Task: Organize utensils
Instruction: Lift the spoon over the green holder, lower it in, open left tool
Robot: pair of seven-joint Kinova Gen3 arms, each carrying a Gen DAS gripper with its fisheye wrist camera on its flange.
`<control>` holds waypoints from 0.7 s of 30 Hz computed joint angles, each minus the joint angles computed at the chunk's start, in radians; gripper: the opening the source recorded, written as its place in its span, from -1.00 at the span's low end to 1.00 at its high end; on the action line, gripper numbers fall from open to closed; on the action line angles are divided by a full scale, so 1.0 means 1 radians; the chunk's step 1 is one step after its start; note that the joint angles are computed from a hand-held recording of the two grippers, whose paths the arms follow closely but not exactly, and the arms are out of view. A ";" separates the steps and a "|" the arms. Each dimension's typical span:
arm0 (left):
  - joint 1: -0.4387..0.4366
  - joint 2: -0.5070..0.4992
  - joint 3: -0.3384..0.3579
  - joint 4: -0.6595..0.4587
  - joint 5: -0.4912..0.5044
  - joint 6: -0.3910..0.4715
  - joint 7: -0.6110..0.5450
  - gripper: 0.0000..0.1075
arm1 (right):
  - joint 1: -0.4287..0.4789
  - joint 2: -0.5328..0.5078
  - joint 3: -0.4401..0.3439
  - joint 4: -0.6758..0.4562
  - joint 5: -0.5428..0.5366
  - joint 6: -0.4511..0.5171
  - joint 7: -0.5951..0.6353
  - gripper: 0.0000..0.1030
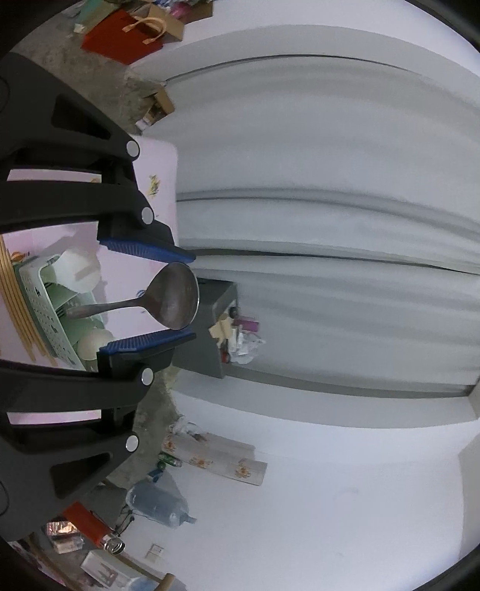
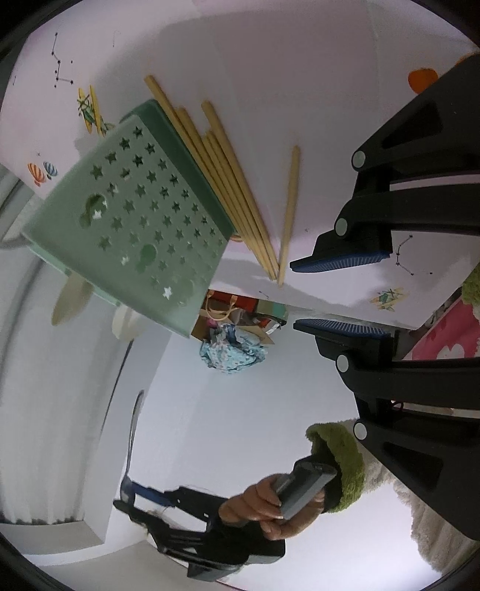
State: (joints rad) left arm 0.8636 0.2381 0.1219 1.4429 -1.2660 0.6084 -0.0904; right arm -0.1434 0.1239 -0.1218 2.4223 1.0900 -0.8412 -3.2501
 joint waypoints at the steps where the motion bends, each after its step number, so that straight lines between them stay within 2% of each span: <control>1: -0.010 0.009 0.002 -0.008 0.017 -0.014 -0.007 -0.36 | 0.006 0.003 0.004 0.002 0.005 -0.007 0.000 -0.49; 3: -0.015 0.029 -0.006 -0.022 0.040 -0.029 -0.017 -0.37 | 0.016 0.015 0.009 0.005 0.005 -0.022 0.005 -0.49; 11: 0.047 0.121 -0.063 -0.111 0.094 0.053 -0.153 -0.36 | 0.056 0.011 0.021 0.030 0.031 -0.063 -0.004 -0.49; 17: 0.053 0.143 -0.097 -0.094 0.151 0.037 -0.166 -0.36 | 0.063 0.003 0.025 0.034 0.041 -0.065 -0.012 -0.49; 21: 0.028 0.138 -0.102 -0.069 0.233 -0.004 -0.185 -0.36 | 0.063 -0.012 0.031 0.039 0.044 -0.057 -0.020 -0.49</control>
State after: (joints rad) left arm 0.8921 0.3759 0.0196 1.3737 -1.0328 0.6048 -0.2750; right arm -0.0807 0.1118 -0.0908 2.4616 1.1339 -0.8985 -3.2696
